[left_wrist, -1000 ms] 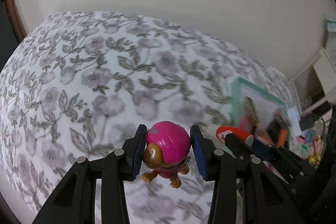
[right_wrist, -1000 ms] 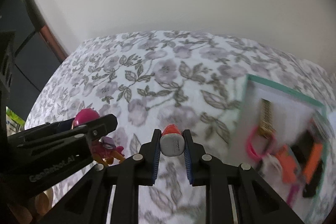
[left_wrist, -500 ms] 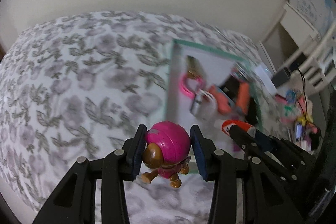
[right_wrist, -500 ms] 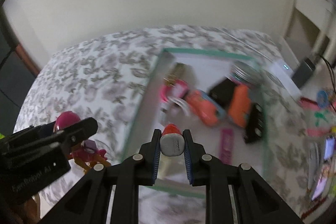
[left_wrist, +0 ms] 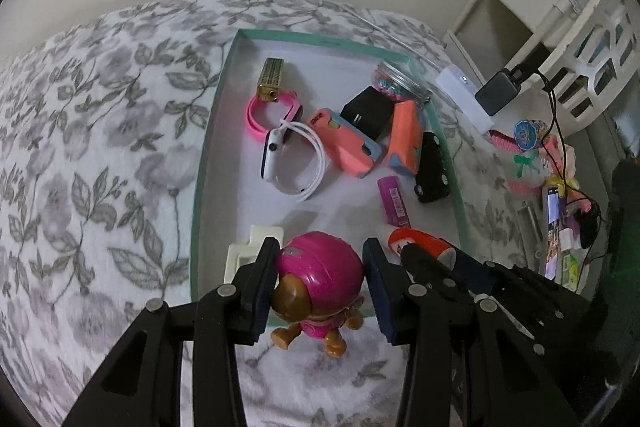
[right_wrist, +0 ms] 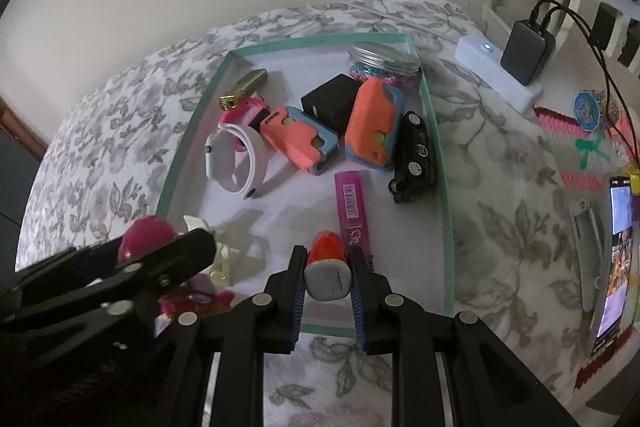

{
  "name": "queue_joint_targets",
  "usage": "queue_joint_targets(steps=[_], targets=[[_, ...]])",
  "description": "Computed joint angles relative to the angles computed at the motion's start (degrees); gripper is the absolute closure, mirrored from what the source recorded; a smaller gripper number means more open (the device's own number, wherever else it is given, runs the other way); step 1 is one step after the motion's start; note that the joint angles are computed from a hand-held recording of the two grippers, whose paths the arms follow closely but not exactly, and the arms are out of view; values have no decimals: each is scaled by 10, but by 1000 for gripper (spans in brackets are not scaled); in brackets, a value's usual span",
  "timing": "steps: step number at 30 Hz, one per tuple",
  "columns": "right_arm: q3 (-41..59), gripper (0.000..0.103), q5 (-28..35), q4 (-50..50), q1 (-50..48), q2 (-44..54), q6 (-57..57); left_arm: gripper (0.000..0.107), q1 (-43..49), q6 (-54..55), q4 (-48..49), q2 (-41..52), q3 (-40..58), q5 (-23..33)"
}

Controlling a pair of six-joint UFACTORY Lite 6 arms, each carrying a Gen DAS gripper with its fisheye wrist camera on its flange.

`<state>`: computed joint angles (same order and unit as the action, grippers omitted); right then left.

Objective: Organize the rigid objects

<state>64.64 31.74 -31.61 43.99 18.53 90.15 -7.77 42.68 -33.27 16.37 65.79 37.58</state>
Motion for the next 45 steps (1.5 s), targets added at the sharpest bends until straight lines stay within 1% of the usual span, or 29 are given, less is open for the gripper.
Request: queue_joint_targets(steps=[3, 5, 7, 8, 16, 22, 27, 29, 30, 31, 32, 33, 35, 37, 38, 39, 40, 41, 42, 43, 45], targets=[[8, 80, 10, -3, 6, 5, 4, 62, 10, 13, -14, 13, 7, 1], [10, 81, 12, -7, 8, 7, 7, 60, 20, 19, -21, 18, 11, -2], [13, 80, 11, -9, 7, 11, 8, 49, 26, 26, -28, 20, 12, -5], [16, 80, 12, -8, 8, 14, 7, 47, 30, 29, -30, 21, 13, -5], [28, 81, 13, 19, 13, 36, -25, 46, 50, 28, -21, 13, 2, -12], [27, 81, 9, 26, 11, 42, -33, 40, 73, 36, -11, -13, -14, -25], [38, 80, 30, 12, 24, 48, -19, 40, 85, 21, 24, -32, -33, -70], [39, 77, 34, 5, 28, 44, -9, 40, 87, 21, 36, -44, -46, -88], [39, 71, 35, -1, 31, 41, -2, 40, 89, 21, 41, -49, -52, -93], [42, 61, 38, -4, 34, 41, 3, 40, 91, 22, 45, -52, -55, -93], [46, 56, 42, -7, 38, 41, 5, 40, 92, 19, 50, -55, -58, -95], [48, 52, 45, -9, 40, 41, 6, 40, 95, 18, 52, -58, -62, -95], [53, 50, 51, -15, 48, 42, 12, 40, 102, 23, 50, -62, -66, -92], [51, 27, 51, -25, 55, 39, 26, 40, 115, 51, 29, -68, -72, -84], [47, 25, 47, -28, 57, 36, 32, 40, 123, 69, 15, -74, -77, -81], [44, 24, 44, -31, 59, 34, 37, 36, 126, 77, 7, -79, -81, -81], [42, 23, 42, -34, 60, 32, 43, 18, 134, 87, -5, -84, -84, -80], [41, 22, 43, -36, 62, 31, 49, 9, 139, 94, -15, -89, -87, -81], [39, 17, 44, -36, 63, 30, 53, 4, 147, 109, -31, -95, -92, -83], [35, 12, 41, -37, 65, 28, 58, 4, 155, 120, -41, -101, -95, -82], [26, 6, 32, -42, 67, 20, 72, 4, 165, 125, -43, -107, -98, -80]])
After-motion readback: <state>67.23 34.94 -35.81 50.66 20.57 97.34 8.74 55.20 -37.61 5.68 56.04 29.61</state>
